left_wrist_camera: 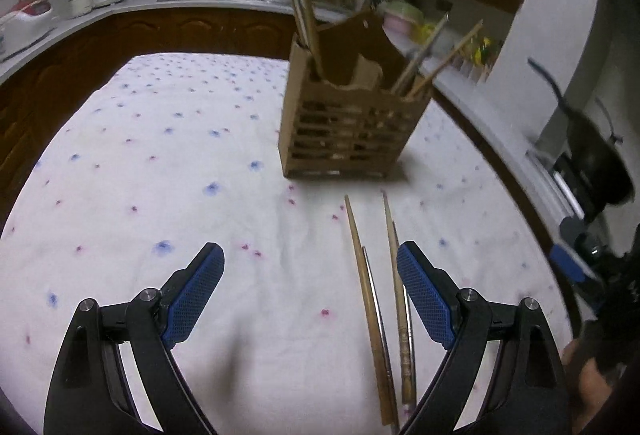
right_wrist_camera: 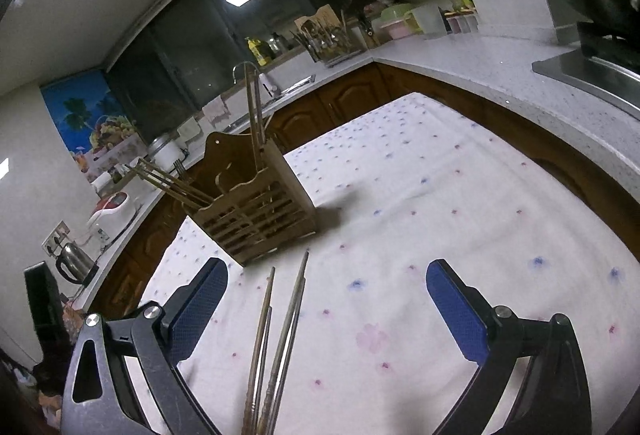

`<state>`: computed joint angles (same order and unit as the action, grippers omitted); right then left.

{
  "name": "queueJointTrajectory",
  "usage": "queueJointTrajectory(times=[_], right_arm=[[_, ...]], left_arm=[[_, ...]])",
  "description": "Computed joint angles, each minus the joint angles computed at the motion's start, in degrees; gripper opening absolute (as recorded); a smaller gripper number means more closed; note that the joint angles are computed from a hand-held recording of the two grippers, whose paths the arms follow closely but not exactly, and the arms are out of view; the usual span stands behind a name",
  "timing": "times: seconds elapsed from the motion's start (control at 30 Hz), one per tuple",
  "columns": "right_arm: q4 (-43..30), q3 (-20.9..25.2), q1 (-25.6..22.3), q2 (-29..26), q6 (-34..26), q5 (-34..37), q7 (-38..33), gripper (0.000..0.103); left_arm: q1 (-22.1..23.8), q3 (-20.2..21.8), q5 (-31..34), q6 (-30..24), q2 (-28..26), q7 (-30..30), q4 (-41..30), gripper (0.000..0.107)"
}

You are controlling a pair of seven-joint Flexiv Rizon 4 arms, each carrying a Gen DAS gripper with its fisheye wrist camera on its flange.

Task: Organize utensils
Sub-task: 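Move both open tools back to the remaining chopsticks on the cloth, then grasp a wooden chopstick with the left tool while the right tool grasps a thin wooden stick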

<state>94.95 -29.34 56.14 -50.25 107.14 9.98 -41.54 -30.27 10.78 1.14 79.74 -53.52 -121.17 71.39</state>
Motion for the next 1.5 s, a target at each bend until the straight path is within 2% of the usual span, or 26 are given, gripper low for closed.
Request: queueJointTrajectory(times=[0.2,0.27,0.4,0.57,0.63,0.67,0.7,0.73,0.77,0.83,0.93,1.0,1.1,1.2,1.23,1.3,1.47,1.5], right_arm=[[-0.8,0.4,-0.9,-0.1,-0.9,-1.4,-0.7,0.100],[-1.4,1.1,-1.6,-0.2,-1.5,-2.3,-0.8,0.100],[-2.0,0.7,-1.8,-0.7,-2.1,-2.7,0.3,0.097],[-3.2,2.1,-3.7,-0.9,-4.1,-5.1,1.4,0.083],[-3.7,2.7,-4.4,-1.0,-4.9,-6.2,2.1,0.076],[-3.9,3.0,-4.8,-1.1,-5.1,-6.8,2.5,0.075],[-4.2,3.5,-5.3,-1.1,-5.5,-7.5,2.8,0.074],[-4.6,4.1,-5.9,-1.3,-5.8,-8.2,3.1,0.072],[-5.1,4.4,-6.3,-1.4,-6.2,-8.9,3.3,0.071],[-6.0,5.5,-7.3,-1.7,-6.9,-10.5,3.7,0.064],[-8.4,8.2,-9.6,-2.5,-8.7,-13.6,4.1,0.059],[-11.0,11.8,-12.5,-3.3,-11.1,-16.7,3.5,0.055],[-16.6,18.2,-17.1,-5.4,-15.8,-21.6,2.3,0.051],[-23.0,23.8,-20.8,-8.4,-21.0,-25.6,0.7,0.047],[-25.3,25.7,-21.8,-9.5,-23.0,-26.6,-0.1,0.045],[-31.3,29.1,-23.6,-12.5,-28.2,-28.1,-2.2,0.040],[-44.3,32.7,-24.3,-18.8,-40.6,-29.1,-8.0,0.032],[-46.6,33.1,-24.3,-20.0,-43.2,-29.4,-9.1,0.031]], left_arm=[[1.1,-1.6,-0.3,-5.7,-4.0,1.9,-7.4,0.090],[1.8,-2.8,-0.5,-7.9,-5.6,2.9,-10.5,0.087],[3.3,-4.9,-1.2,-14.6,-10.8,5.9,-20.4,0.066],[4.5,-6.4,-1.8,-25.5,-19.9,8.3,-37.2,0.045],[5.0,-7.1,-2.2,-30.9,-24.1,9.9,-45.3,0.035],[4.7,-5.5,-4.6,-33.3,-26.1,11.7,-48.5,0.029],[4.8,-5.8,-4.9,-34.6,-27.0,12.9,-49.9,0.021],[5.1,-7.7,-1.4,-34.3,-26.5,12.9,-49.5,0.021],[4.9,-7.7,-0.5,-33.5,-25.3,14.0,-47.4,0.020],[4.6,-7.3,1.7,-30.6,-21.7,16.2,-40.6,0.013],[4.8,-7.2,4.0,-26.0,-16.4,18.7,-30.4,0.012],[6.0,-8.2,3.7,-22.6,-13.0,19.9,-23.6,0.012],[6.6,-7.9,2.8,-19.8,-10.1,19.2,-17.9,0.012],[6.9,-7.7,1.2,-19.6,-8.9,17.3,-15.8,0.016],[6.6,-7.0,0.8,-20.5,-8.8,16.0,-15.9,0.026],[6.5,-6.5,0.2,-21.6,-8.9,13.8,-16.4,0.037],[5.5,-4.8,1.6,-23.1,-11.1,10.9,-20.1,0.037],[5.3,-4.4,2.1,-23.5,-11.9,10.6,-21.6,0.030]])
